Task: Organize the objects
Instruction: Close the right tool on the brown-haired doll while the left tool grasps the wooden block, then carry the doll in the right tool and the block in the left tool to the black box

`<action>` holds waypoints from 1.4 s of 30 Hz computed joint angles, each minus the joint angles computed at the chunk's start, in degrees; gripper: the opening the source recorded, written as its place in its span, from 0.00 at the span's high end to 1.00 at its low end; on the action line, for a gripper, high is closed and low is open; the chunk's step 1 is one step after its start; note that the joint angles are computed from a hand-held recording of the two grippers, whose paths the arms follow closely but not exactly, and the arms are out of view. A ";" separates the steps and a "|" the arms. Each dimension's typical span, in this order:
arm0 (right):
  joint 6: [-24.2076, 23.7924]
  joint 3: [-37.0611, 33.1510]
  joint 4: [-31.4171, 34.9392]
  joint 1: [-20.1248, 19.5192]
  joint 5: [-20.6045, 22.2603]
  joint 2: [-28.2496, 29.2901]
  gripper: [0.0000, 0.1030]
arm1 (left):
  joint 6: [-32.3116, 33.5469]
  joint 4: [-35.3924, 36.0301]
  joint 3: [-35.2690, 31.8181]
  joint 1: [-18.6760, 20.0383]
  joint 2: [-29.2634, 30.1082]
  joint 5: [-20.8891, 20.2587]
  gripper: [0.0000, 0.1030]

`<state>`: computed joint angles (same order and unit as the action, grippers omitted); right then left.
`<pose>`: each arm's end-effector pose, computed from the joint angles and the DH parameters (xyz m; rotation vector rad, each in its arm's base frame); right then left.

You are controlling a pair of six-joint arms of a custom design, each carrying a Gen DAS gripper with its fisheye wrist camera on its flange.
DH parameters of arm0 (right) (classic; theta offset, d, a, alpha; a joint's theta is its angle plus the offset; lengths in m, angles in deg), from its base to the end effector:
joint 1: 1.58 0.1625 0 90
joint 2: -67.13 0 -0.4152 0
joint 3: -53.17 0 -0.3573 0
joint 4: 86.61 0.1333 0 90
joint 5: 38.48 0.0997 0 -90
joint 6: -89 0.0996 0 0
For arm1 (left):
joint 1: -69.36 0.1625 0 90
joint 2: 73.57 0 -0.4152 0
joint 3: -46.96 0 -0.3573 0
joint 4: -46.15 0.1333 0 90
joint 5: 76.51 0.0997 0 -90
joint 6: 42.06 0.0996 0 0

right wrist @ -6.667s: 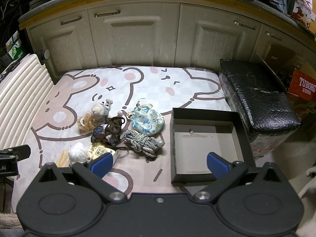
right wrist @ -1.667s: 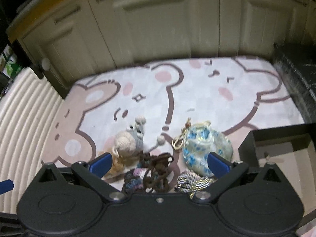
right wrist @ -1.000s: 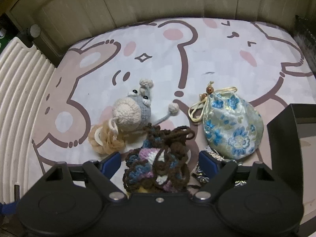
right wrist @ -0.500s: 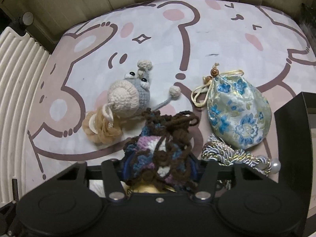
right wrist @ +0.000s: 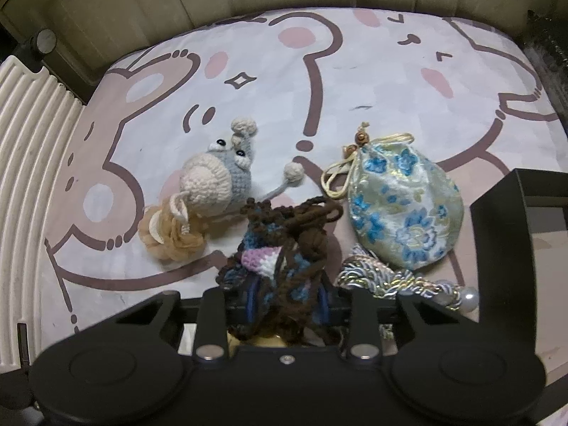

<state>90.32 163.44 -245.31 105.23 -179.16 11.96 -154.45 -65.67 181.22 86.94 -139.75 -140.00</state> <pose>0.2139 -0.5134 0.1724 0.1787 -2.2639 0.4361 -0.2376 -0.2618 0.0772 -0.5669 2.2339 -0.5808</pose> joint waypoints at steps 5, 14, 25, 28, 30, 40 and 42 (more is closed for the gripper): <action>-0.79 0.50 -1.05 0.13 -0.19 -0.42 0.71 | 0.81 -1.09 0.29 0.33 -0.31 -0.16 0.57; -3.70 1.53 -4.58 1.09 0.07 -1.35 0.73 | -6.39 6.25 -1.00 -1.29 -1.77 -0.69 0.57; -7.85 3.87 -10.05 3.80 0.87 -4.22 0.73 | -17.98 20.03 -5.75 -4.94 -3.03 3.00 0.57; -9.59 4.85 -12.01 4.59 0.70 -5.13 0.73 | -21.64 24.00 -7.65 -5.83 -2.83 3.92 0.57; -10.56 5.48 -13.08 5.00 0.98 -5.86 0.73 | -23.86 27.08 -9.22 -6.34 -2.39 4.22 0.57; -15.24 8.35 -18.78 7.75 0.30 -8.82 0.73 | -32.27 37.59 -15.49 -8.35 0.15 6.10 0.57; -16.07 8.83 -19.74 8.34 0.01 -9.24 0.73 | -33.68 39.08 -16.47 -8.67 0.58 6.47 0.57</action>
<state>74.25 172.27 -265.05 113.56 -179.16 2.72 -188.14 -26.59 164.75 78.26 -139.18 -133.53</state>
